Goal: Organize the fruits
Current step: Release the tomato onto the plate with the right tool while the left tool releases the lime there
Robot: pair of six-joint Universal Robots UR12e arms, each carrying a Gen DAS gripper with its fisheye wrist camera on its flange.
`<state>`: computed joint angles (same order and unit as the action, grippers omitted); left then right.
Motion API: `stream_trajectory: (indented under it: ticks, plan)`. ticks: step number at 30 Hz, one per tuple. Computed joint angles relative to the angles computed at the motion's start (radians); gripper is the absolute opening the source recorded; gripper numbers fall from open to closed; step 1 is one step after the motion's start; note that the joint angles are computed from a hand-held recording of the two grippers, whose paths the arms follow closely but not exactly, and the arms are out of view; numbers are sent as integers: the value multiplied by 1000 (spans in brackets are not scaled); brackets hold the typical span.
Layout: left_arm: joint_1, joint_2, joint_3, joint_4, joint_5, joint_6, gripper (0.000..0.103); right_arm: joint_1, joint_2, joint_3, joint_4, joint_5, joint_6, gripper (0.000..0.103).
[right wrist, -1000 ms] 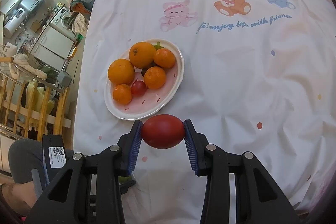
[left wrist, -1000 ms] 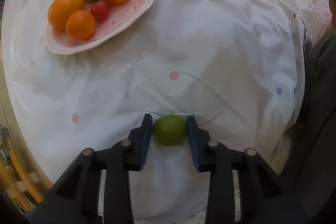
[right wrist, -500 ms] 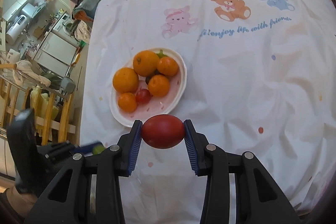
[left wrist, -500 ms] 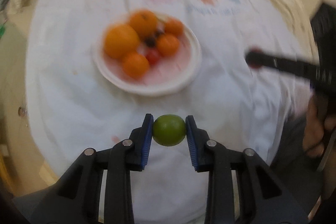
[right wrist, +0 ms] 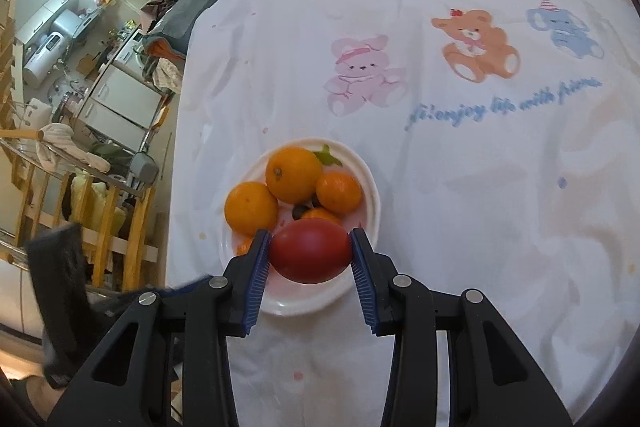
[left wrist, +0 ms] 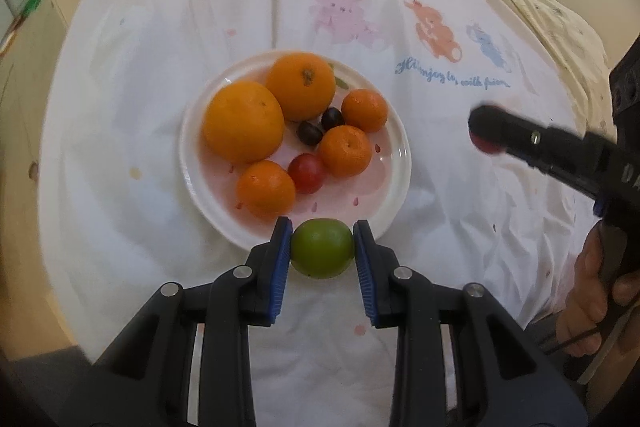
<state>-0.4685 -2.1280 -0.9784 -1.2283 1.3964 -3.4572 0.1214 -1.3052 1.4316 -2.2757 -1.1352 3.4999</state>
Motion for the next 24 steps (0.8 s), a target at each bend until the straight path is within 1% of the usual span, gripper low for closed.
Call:
stream_trajectory:
  ticks: [5, 9, 12, 14, 18, 20, 24]
  plan:
    - [-10, -34, 36, -41, 4, 11, 27, -1, 41, -45, 45, 18, -25, 42]
    - [-13, -54, 59, -66, 9, 2, 27, -1, 75, -84, 161, 40, -60, 42]
    - [-11, -67, 75, -89, -6, -9, 27, 0, 92, -103, 214, 44, -84, 42]
    - [-13, -76, 88, -103, -4, -11, 27, 1, 100, -110, 243, 37, -90, 42]
    - [-17, -89, 105, -121, -1, -8, 27, 1, 109, -113, 279, 32, -90, 43]
    - [-19, -94, 114, -125, 6, -5, 27, 0, 111, -111, 276, 40, -93, 43]
    - [-22, -101, 124, -122, 28, -9, 27, 1, 109, -109, 268, 32, -97, 44]
